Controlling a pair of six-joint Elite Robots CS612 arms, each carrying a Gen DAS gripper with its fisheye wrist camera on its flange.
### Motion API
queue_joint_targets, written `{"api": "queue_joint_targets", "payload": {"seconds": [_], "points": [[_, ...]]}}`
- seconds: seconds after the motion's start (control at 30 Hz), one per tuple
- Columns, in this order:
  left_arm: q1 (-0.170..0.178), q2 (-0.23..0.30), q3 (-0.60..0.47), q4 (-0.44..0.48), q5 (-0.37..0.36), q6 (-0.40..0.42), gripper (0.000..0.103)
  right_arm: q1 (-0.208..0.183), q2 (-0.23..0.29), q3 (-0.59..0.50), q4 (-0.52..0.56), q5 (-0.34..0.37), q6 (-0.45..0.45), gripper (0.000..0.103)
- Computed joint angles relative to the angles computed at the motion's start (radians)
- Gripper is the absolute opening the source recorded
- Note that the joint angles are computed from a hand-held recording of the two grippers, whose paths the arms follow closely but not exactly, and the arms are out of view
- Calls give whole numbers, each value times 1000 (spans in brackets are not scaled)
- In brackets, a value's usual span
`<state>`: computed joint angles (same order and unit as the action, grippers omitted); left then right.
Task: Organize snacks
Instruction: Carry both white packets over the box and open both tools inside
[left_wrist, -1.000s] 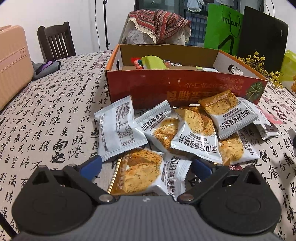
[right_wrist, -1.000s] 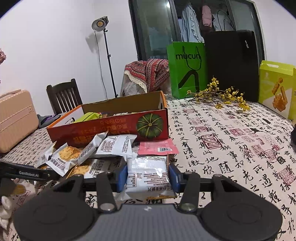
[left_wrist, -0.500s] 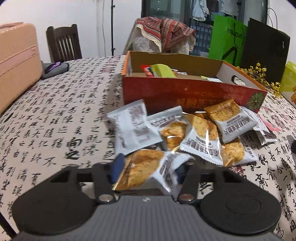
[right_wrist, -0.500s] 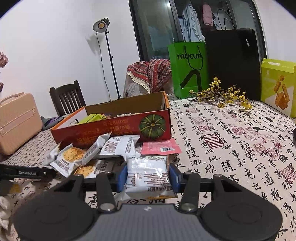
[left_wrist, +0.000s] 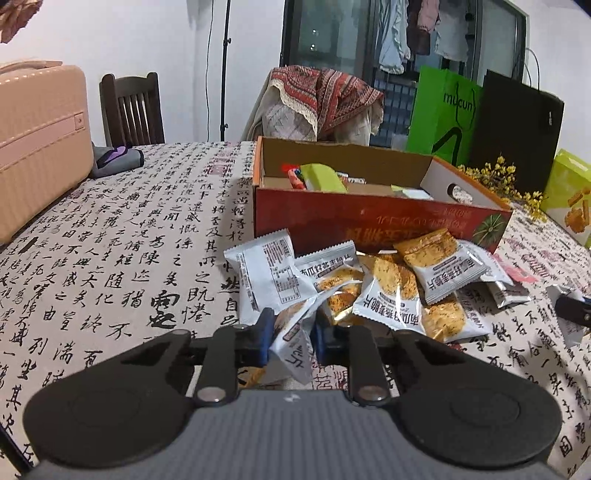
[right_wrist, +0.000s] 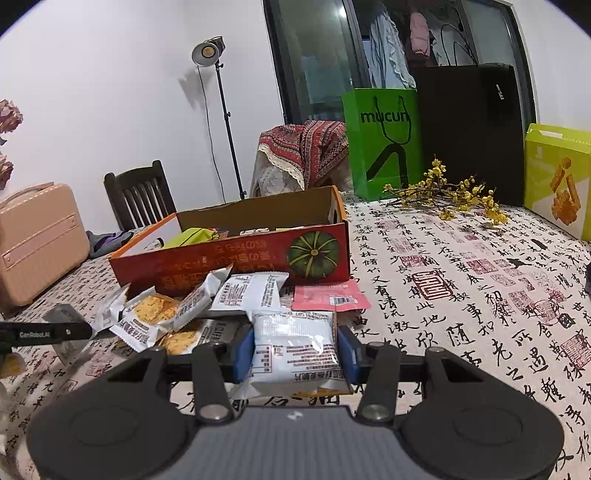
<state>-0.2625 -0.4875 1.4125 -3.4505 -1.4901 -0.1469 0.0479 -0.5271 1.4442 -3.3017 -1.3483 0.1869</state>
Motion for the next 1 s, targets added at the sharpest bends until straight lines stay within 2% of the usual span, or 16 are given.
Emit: {"api": "queue_joint_targets", "payload": {"seconds": [0.2, 0.43, 0.8, 1.0], "points": [[-3, -11, 31, -110, 8, 29, 22, 2, -2, 2, -6, 1, -6, 47], [-9, -22, 43, -192, 9, 39, 22, 2, 0, -7, -6, 11, -8, 47], [-11, -11, -10, -208, -38, 22, 22, 7, 17, -65, -29, -6, -8, 47], [-14, 3, -77, -169, -58, 0, 22, 9, 43, -137, -32, -11, -8, 47]]}}
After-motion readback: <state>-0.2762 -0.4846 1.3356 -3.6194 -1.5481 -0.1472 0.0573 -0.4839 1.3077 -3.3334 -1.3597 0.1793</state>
